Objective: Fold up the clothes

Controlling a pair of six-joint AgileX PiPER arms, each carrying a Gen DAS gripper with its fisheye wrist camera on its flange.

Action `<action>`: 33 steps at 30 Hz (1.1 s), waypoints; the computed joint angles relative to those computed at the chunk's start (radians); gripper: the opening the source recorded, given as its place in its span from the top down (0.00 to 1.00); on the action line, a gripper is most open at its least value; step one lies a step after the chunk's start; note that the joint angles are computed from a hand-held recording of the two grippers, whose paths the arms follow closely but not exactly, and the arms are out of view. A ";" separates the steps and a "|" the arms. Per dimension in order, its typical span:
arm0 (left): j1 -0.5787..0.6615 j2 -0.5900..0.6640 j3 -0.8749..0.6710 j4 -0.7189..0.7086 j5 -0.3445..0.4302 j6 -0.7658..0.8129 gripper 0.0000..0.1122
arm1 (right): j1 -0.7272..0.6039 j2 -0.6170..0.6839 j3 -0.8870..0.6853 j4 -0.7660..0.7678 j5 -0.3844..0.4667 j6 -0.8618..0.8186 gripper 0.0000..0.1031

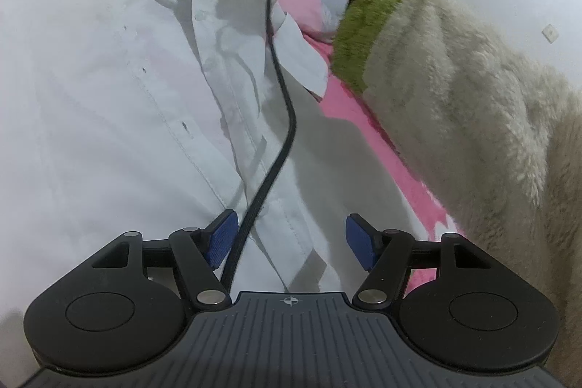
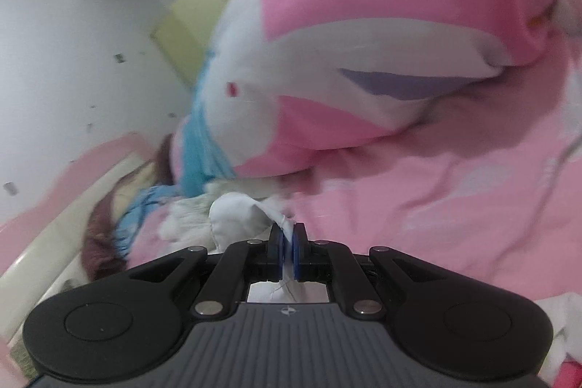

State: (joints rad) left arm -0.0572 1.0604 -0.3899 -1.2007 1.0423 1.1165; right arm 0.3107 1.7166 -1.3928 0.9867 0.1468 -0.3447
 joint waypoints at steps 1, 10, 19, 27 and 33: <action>-0.002 0.006 0.001 -0.005 -0.002 0.005 0.41 | -0.007 0.001 -0.015 0.036 0.042 -0.041 0.96; -0.021 0.050 -0.005 -0.035 -0.019 0.035 0.41 | 0.068 0.197 -0.318 -0.473 0.307 0.338 0.96; -0.036 0.070 -0.005 -0.058 -0.024 0.040 0.41 | 0.175 0.471 -0.629 -0.977 0.502 0.755 0.81; 0.028 0.085 0.002 -0.072 0.032 0.096 0.41 | 0.230 0.167 -0.306 -1.201 0.450 0.885 0.56; 0.150 0.053 0.021 -0.083 0.143 0.157 0.39 | 0.357 -0.361 0.035 -1.543 0.604 1.165 0.56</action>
State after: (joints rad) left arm 0.0932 1.1139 -0.3689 -1.2837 1.1856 1.2731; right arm 0.6676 1.3552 -1.3580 -0.5563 0.7504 0.8204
